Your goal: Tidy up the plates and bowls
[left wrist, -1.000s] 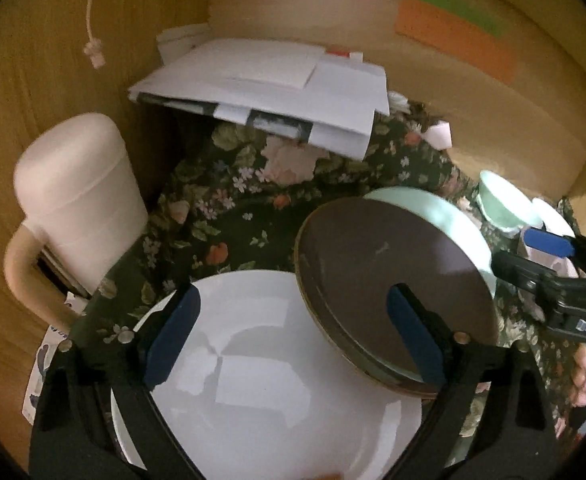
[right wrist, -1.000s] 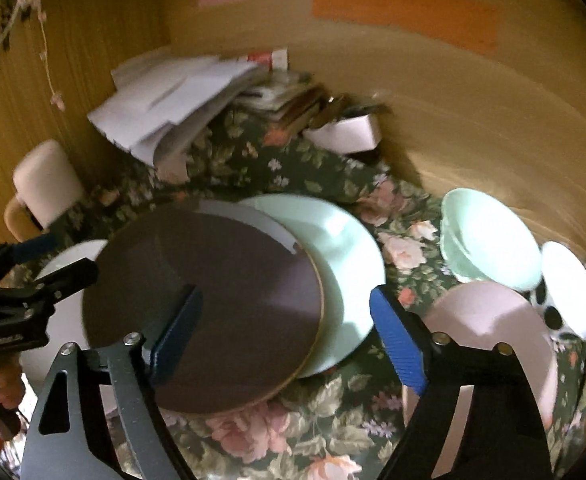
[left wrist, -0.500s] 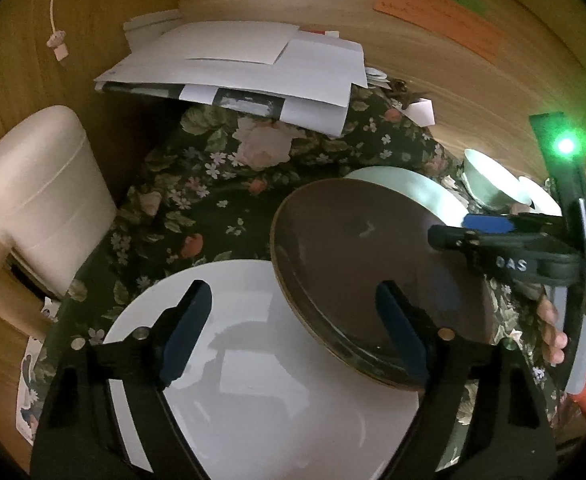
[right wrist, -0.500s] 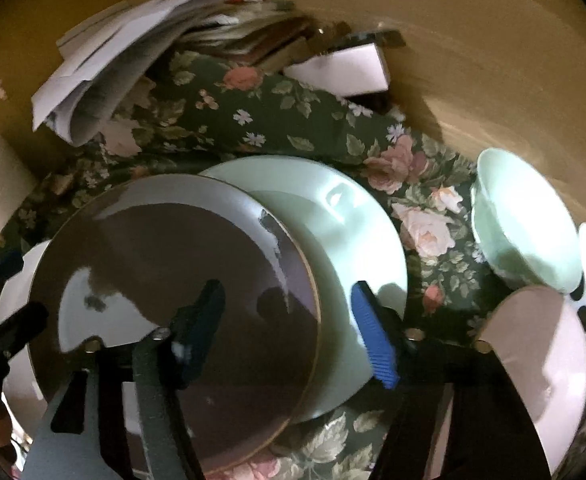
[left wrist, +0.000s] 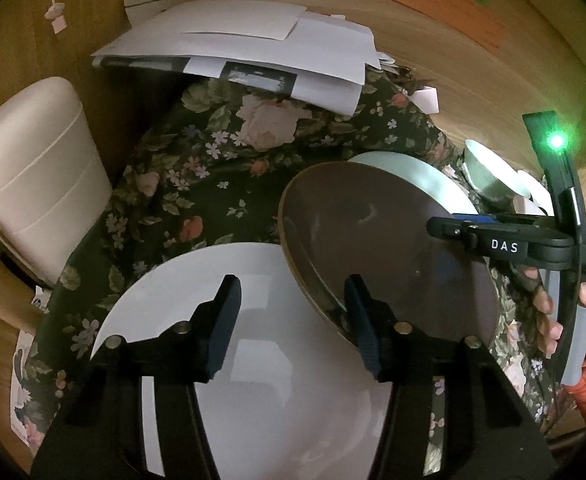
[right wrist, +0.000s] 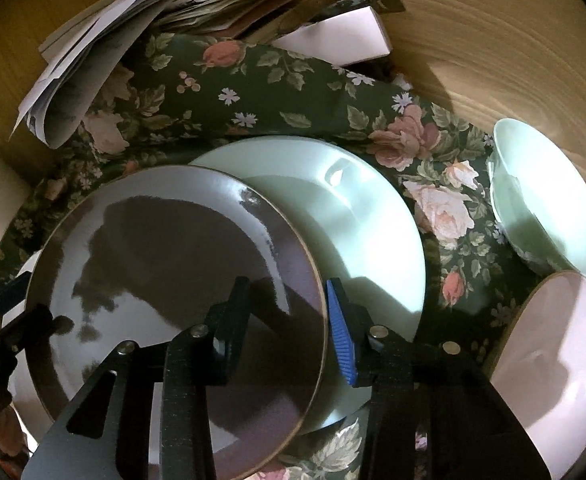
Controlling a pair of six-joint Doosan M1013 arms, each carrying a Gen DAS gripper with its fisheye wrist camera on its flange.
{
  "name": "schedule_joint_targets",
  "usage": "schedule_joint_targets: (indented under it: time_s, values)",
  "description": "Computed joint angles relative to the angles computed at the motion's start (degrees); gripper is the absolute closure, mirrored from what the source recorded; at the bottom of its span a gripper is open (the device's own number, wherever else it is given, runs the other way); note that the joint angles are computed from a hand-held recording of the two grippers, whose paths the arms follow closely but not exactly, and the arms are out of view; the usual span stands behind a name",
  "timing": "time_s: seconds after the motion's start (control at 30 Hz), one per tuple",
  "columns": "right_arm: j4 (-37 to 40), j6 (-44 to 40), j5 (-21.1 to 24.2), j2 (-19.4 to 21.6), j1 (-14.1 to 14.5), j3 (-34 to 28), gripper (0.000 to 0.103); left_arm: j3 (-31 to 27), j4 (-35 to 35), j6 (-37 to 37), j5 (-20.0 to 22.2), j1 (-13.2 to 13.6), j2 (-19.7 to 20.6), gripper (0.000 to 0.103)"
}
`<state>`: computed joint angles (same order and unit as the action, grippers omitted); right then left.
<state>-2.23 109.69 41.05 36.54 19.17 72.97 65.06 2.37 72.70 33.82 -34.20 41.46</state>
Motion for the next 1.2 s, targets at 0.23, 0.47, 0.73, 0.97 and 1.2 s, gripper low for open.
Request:
schedule_joint_targets:
  time_s: [0.23,0.47,0.73,0.97,1.2]
  values:
    - [2.9,-2.5,-2.2,-0.6,0.3,1.7,0.068,-0.1,-1.7,0.7,1.3,0.7,0.0,0.051]
    - [7.1,-6.7,-5.6,-2.3,0.6,4.6,0.068,-0.8,-4.2,1.7,2.9,1.1,0.6,0.058]
    - [9.4,-7.9,-6.3,-2.3,1.2,4.7,0.068,-1.6,-4.0,2.7,2.8,0.9,1.1,0.06]
    - [11.4,-10.2,-6.2,-1.2,0.9,3.6,0.068,-1.6,-2.0,0.9,2.8,0.7,1.2,0.06]
    - [12.2,-11.1,-7.5,-1.7,0.6,4.5,0.071,-1.6,0.2,-0.8,2.5,0.4,1.1,0.06]
